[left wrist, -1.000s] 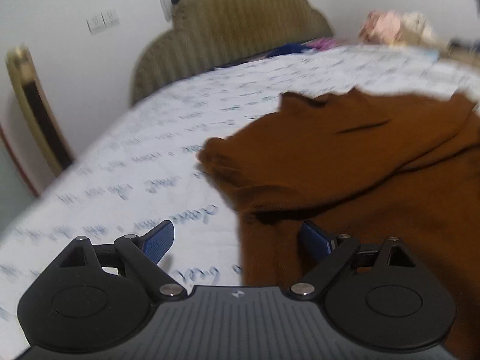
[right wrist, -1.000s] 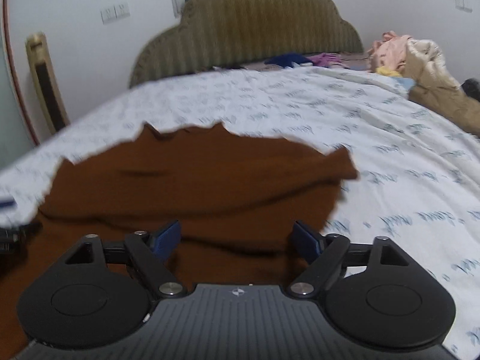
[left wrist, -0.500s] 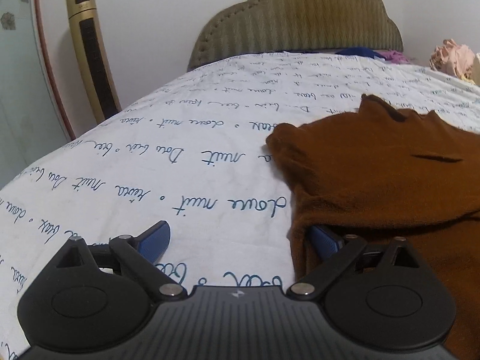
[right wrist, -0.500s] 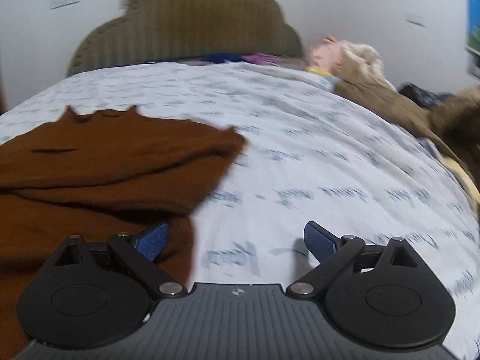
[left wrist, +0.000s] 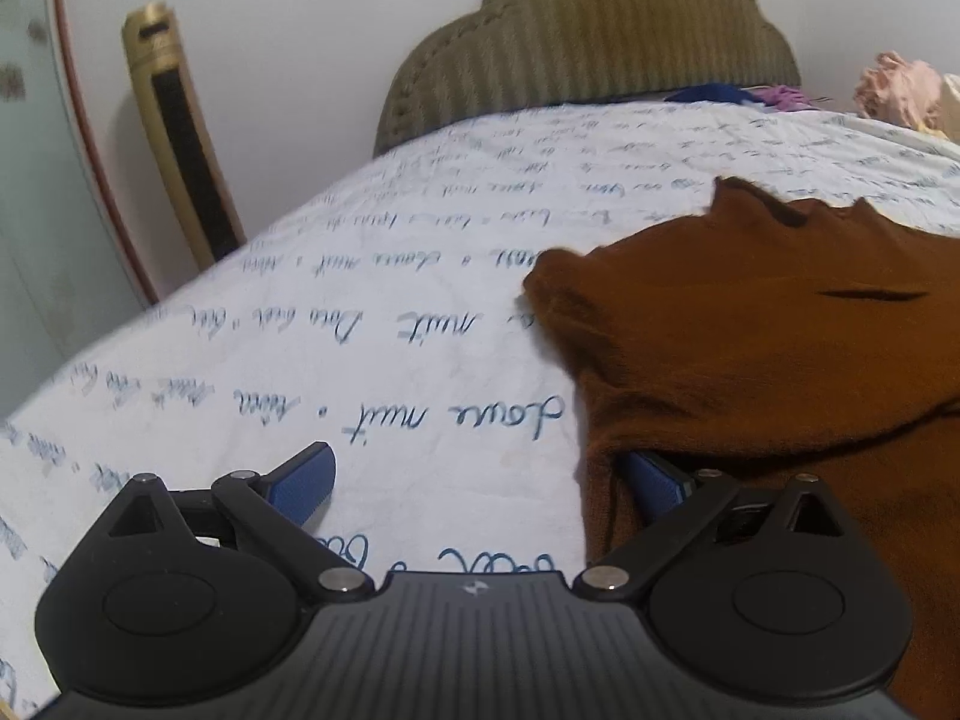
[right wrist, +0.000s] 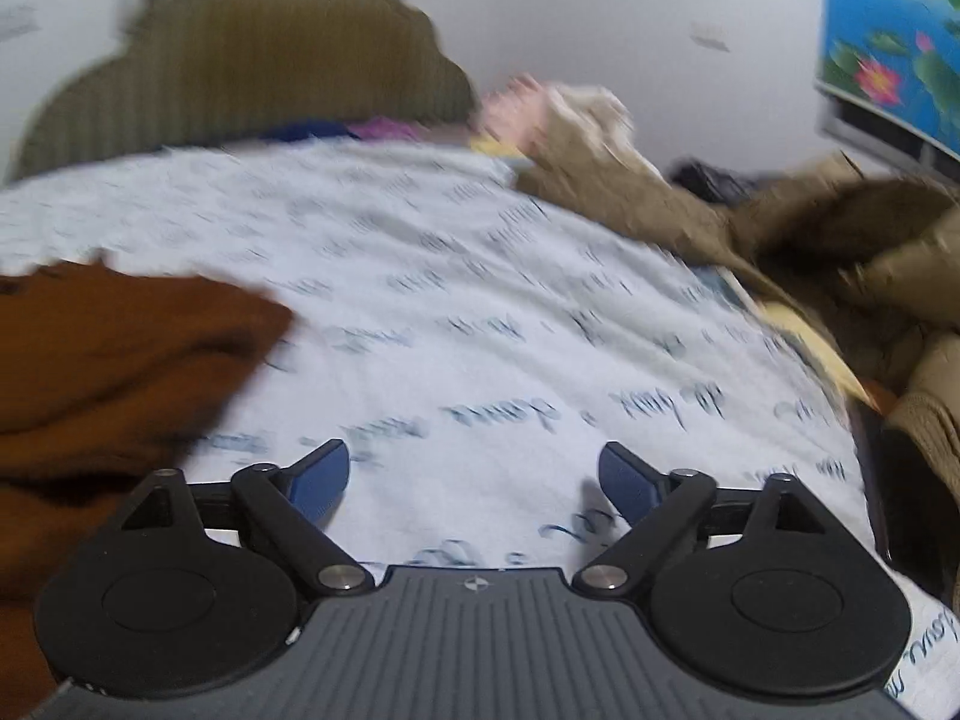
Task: Fold small clothes
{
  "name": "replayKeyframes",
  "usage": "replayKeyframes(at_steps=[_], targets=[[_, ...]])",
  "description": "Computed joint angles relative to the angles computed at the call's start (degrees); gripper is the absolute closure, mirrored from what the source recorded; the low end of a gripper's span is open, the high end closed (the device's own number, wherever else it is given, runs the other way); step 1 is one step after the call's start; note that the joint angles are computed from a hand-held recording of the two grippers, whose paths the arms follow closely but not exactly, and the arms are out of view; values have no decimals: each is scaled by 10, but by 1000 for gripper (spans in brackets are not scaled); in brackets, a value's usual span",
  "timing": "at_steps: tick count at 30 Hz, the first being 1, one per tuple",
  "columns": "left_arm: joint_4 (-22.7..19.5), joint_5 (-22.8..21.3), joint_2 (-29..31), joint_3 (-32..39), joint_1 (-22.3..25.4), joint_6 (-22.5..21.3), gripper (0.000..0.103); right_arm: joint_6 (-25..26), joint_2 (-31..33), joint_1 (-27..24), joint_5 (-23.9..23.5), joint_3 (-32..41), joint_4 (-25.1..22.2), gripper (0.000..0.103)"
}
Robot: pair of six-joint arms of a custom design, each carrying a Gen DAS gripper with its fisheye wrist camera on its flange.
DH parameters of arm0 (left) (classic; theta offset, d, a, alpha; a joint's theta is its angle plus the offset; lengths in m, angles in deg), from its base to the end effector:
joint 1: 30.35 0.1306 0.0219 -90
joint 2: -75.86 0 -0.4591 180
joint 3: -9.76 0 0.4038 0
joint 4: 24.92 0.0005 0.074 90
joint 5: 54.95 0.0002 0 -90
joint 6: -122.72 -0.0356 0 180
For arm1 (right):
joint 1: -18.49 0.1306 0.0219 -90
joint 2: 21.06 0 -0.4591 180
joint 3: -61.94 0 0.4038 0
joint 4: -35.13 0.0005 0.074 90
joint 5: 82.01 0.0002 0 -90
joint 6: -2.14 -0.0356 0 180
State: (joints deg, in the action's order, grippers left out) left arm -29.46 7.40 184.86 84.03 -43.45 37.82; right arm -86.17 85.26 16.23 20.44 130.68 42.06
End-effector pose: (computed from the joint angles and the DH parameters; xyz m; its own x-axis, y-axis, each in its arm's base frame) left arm 0.5732 -0.1169 0.2677 -0.6008 0.0590 -0.7972 -0.2034 0.9532 0.2238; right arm 0.5636 -0.0304 0.2693 -0.5158 -0.0085 -0.8567 0.2087 0.9686 -0.1352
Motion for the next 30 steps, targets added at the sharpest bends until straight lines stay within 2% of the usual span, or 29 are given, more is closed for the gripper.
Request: replayKeyframes(at_steps=[2, 4, 5, 7, 10, 13, 15, 17, 19, 21, 23, 24, 25, 27, 29, 30], targets=[[5, -13, -1, -1, -4, -9, 2, 30, -9, 4, -65, -5, -7, 4], [-3, -13, 2, 3, -1, -8, 2, 61, -2, 10, -127, 12, -55, 3], [-19, -3, 2, 8, 2, -2, 2, 76, 4, 16, -126, 17, -64, 1], [-25, 25, -10, 1, 6, -2, 3, 95, 18, 33, -49, 22, -59, 1], [1, 79, -46, -35, 11, -25, 3, 55, 0, 31, -32, 11, -51, 2], [11, 158, -81, -69, 23, -30, 3, 26, -39, 20, -109, -31, -26, 2], [3, 215, -97, -85, 33, -19, 3, -4, -61, 10, -166, -50, -34, 2], [-8, 259, -107, -98, 41, -9, 3, -17, -81, 6, -191, -71, -43, 2], [-10, 269, -113, -112, 40, -8, 3, -9, -104, 10, -194, -100, -40, 2], [0, 250, -118, -126, 31, -19, 3, 24, -127, 20, -200, -123, -54, 1], [15, 220, -121, -134, 19, -42, 3, 90, -138, 44, -168, -137, -81, 0], [24, 200, -123, -138, 11, -53, 3, 148, -135, 61, -111, -147, -75, 1], [32, 178, -125, -141, 3, -63, 3, 180, -145, 68, -77, -167, -40, 0], [46, 153, -133, -147, -7, -72, 3, 194, -151, 76, 32, -172, -31, 1], [55, 169, -148, -153, -9, -76, 3, 204, -157, 75, 106, -177, -15, 1], [56, 181, -156, -156, -9, -78, 3, 220, -165, 73, 119, -184, 1, 1]])
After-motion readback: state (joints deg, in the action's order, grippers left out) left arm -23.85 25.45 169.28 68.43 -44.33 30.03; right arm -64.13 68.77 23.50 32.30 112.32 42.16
